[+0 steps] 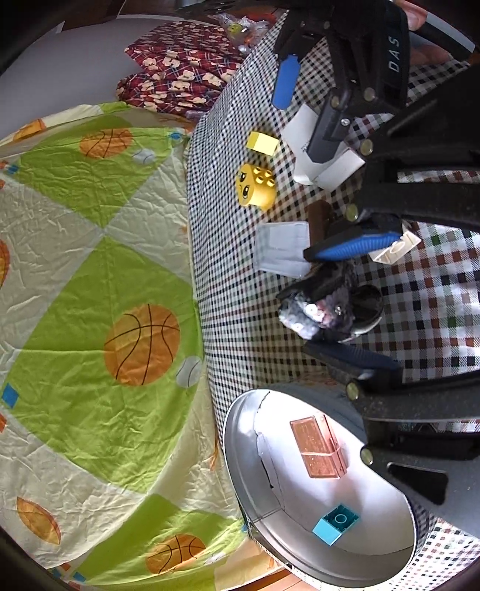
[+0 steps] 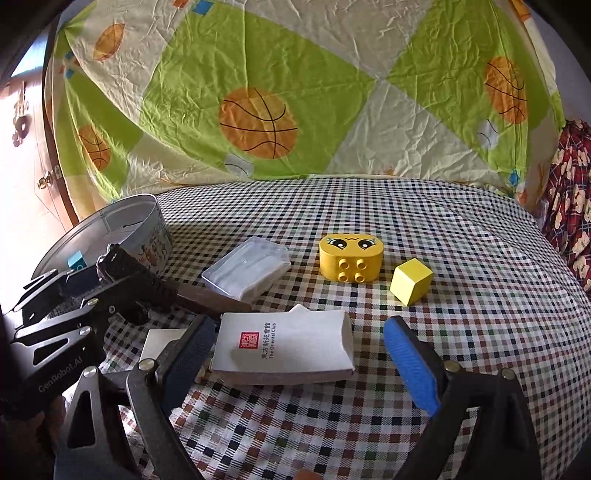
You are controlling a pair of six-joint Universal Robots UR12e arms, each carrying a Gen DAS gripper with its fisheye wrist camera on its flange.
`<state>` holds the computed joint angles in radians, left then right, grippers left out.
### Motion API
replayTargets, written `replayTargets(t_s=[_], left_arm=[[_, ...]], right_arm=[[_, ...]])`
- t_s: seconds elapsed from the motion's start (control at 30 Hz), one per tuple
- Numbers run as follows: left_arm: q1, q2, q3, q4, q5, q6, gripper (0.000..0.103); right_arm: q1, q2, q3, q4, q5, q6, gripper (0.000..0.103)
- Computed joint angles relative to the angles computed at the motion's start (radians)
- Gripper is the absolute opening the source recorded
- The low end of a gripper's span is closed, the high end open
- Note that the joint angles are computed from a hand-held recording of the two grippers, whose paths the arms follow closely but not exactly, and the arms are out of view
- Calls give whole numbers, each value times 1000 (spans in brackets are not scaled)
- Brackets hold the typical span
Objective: Organize rigid objects
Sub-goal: 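Grasp the dark plush object with the left tool while the right tool grasps the white box, then lift the dark plush object with the left tool while the right tool lifts the white box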
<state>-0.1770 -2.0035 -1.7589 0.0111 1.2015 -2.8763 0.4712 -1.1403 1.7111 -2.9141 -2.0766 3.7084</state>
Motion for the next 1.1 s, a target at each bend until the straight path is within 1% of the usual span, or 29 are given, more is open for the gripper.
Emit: replayTargets(t_s=[0.2,0.3,0.33,0.37,0.4,0.47,0.57,0.63,0.83,1.0,1.1], left_arm=[[-1,1,-5,11,9,-1,43],[1,0,-7,15,6,-6,43],[1,1,-7,17,6,-7,43],[2,1,-8,21,5,-10,43],[2,1,-9,25,4,-11,43],[3,1,-12,36,2,-15,43],[8,1,-17,58,-6,-26,43],[11,0,-19,70,-10,-37,43],[15,0,-24,102,-12,-56,43],[18,-1,-28,122,-14,-68,43],[21,-1,-34,148,-16,-82,43]], right_arm=[[-3,5,-20,69,20,-11,94],[-4,6,-26,91,31,-10,94],[-3,5,-24,89,21,-2,94],[-1,4,-19,79,12,5,92],[-2,2,-14,63,14,7,80],[-7,-1,-7,46,34,8,80],[-6,-1,-8,46,32,8,80],[-5,-1,-7,44,24,10,80],[5,-3,7,-8,-23,16,80],[14,2,9,-56,-49,-2,80],[20,7,11,-100,-58,-15,80]])
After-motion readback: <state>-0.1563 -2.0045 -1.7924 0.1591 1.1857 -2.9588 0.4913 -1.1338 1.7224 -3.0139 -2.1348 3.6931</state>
